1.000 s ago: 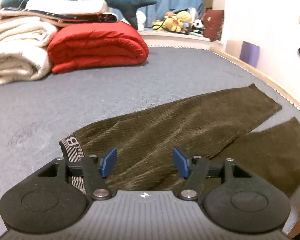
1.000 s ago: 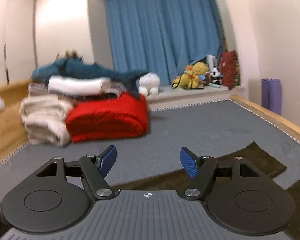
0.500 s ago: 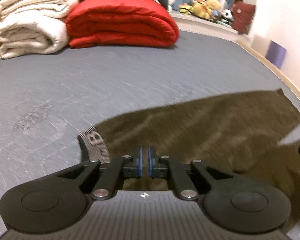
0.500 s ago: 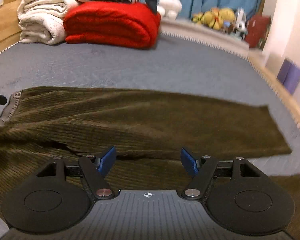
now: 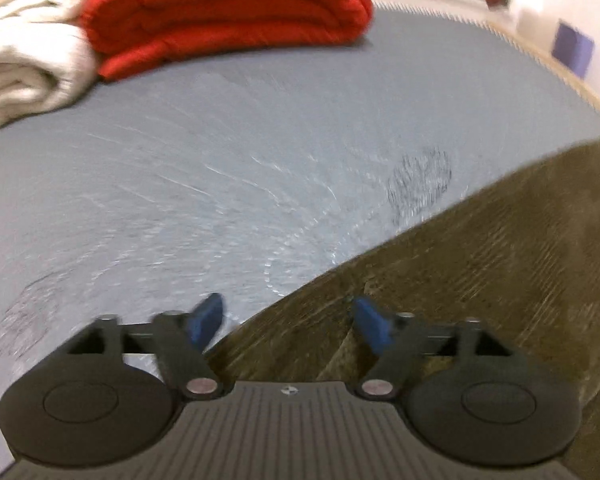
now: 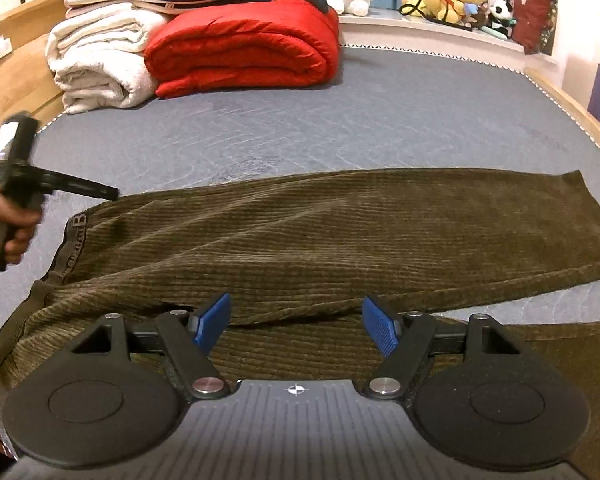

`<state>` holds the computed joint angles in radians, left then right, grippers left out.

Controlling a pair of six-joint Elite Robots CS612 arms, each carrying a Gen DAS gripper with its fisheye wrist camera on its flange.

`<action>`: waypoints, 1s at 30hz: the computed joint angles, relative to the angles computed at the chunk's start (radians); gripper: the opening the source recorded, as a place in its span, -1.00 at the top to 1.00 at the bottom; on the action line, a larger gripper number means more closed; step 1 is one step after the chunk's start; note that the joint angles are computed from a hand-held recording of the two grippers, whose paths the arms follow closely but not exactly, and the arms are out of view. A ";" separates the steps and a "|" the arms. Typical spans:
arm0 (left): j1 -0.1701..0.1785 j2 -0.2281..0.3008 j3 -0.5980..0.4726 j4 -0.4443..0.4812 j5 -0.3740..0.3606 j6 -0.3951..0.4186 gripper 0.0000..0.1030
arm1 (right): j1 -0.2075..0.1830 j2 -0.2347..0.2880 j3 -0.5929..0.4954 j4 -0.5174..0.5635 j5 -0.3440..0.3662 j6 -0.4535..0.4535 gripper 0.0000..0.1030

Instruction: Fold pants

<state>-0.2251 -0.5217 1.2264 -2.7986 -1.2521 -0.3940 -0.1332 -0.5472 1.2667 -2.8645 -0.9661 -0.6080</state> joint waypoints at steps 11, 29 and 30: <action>-0.034 -0.035 0.034 0.001 0.038 0.087 0.79 | -0.018 0.009 -0.019 -0.033 -0.024 0.065 -0.45; -0.247 -0.278 0.600 -0.264 -0.050 -0.089 0.86 | -0.066 0.020 -0.034 -0.070 -0.026 0.315 -0.45; -0.236 -0.281 0.617 -0.342 -0.058 -0.138 0.50 | -0.069 0.024 -0.043 -0.063 -0.030 0.340 -0.45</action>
